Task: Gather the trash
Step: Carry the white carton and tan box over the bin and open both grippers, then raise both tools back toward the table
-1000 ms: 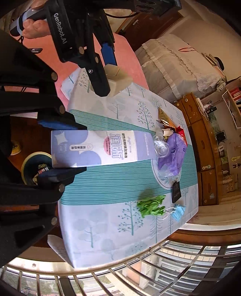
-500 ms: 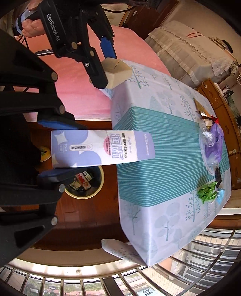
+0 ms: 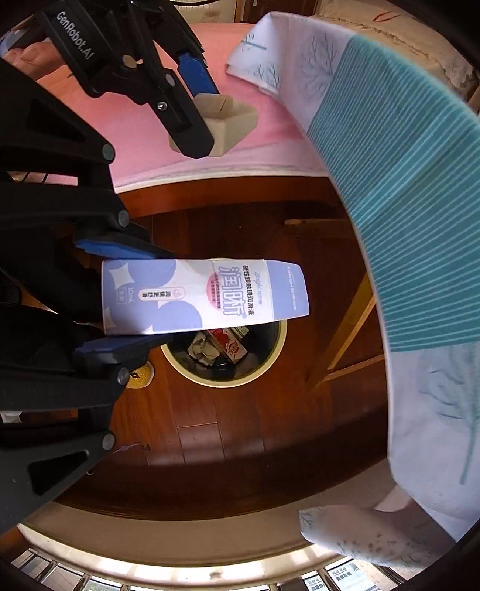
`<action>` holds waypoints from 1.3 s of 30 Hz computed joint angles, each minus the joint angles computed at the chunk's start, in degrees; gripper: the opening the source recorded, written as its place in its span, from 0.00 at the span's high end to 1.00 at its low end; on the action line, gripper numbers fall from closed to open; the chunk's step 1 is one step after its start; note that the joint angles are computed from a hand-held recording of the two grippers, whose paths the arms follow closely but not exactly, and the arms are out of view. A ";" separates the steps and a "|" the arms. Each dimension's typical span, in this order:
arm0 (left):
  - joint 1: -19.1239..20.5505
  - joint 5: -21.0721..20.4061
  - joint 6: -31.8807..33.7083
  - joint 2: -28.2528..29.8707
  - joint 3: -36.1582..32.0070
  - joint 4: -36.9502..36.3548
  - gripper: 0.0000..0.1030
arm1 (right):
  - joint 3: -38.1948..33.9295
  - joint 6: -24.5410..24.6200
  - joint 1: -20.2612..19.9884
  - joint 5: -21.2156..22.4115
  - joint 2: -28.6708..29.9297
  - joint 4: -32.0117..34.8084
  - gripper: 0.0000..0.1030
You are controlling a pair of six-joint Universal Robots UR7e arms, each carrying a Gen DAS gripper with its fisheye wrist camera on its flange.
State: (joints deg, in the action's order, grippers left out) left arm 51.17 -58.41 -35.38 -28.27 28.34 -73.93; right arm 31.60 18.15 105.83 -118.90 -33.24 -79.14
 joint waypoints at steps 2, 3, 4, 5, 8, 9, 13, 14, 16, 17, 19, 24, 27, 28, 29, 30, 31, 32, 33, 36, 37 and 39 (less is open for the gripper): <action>1.22 0.03 -0.15 -0.70 4.87 -3.67 0.42 | 5.17 -0.75 -1.68 0.31 -1.14 -4.42 0.65; 1.86 -0.05 0.19 -0.97 7.16 -5.81 0.42 | 7.41 -1.19 -2.49 0.78 -1.56 -6.61 0.64; 2.26 0.19 0.52 -1.25 9.15 -7.63 0.42 | 9.12 -1.67 -3.33 1.19 -1.80 -8.50 0.64; 2.66 0.70 0.84 -1.30 10.56 -8.99 0.42 | 10.51 -1.87 -4.07 1.37 -1.86 -10.07 0.64; 4.00 1.13 1.92 -0.91 13.03 -12.61 0.41 | 13.25 -2.72 -6.01 1.84 -1.54 -13.75 0.52; 4.51 0.59 2.21 -0.91 13.61 -13.56 0.33 | 13.67 -3.31 -6.46 2.00 -1.32 -14.83 0.42; 5.62 1.49 2.13 -1.84 16.55 -17.73 0.01 | 13.64 -3.73 -7.39 1.70 -0.46 -16.59 0.39; 5.66 2.13 2.02 -1.90 16.94 -18.42 0.01 | 13.27 -3.71 -7.47 1.32 -0.20 -16.54 0.39; 5.44 3.27 1.34 -1.61 16.56 -18.58 0.01 | 12.90 -3.47 -7.26 0.68 -0.13 -16.48 0.39; 5.23 3.50 0.81 -1.53 16.11 -18.27 0.01 | 12.68 -3.28 -7.19 0.44 0.04 -16.67 0.39; 5.07 3.81 0.02 -2.19 16.71 -18.64 0.01 | 13.42 -3.04 -7.19 0.15 -0.38 -17.66 0.39; 4.62 4.34 0.27 -2.85 15.80 -18.20 0.01 | 11.76 -1.36 -6.55 -0.74 -0.35 -15.77 0.39; 3.84 4.43 0.18 -2.98 14.21 -16.45 0.01 | 9.83 0.00 -5.77 -1.08 -0.13 -13.33 0.39; 3.46 4.51 0.10 -2.92 13.29 -15.38 0.01 | 9.17 0.32 -5.46 -1.16 -0.09 -12.58 0.39; 3.04 4.54 -0.09 -2.90 12.33 -14.29 0.01 | 8.33 0.64 -5.10 -1.27 0.07 -11.89 0.39; 2.70 4.53 -0.17 -2.91 11.46 -13.37 0.01 | 7.61 0.98 -4.68 -1.34 0.06 -11.20 0.39; 2.29 4.55 -0.31 -2.82 10.14 -12.08 0.01 | 6.50 1.37 -4.25 -1.32 0.25 -10.33 0.39; 1.94 4.61 -0.41 -2.77 9.00 -11.04 0.01 | 5.29 1.76 -3.77 -1.21 0.43 -9.49 0.39; 1.49 4.64 -0.51 -2.64 7.57 -9.83 0.01 | 4.37 2.02 -3.32 -1.05 0.44 -8.85 0.39; 0.13 5.45 -0.43 -2.21 3.31 -6.33 0.01 | 0.78 2.24 -1.82 -0.75 0.88 -6.89 0.39; -0.38 5.88 -0.39 -2.06 1.92 -5.11 0.01 | -0.26 2.32 -1.30 -0.86 1.02 -6.42 0.39; -1.28 6.40 -0.16 -1.23 -1.95 -2.57 0.01 | -3.43 2.57 -0.33 -0.62 1.79 -5.10 0.39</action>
State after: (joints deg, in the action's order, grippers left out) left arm 49.89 -52.01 -35.54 -29.50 26.39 -76.49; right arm 28.17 20.72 105.49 -119.52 -31.45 -84.24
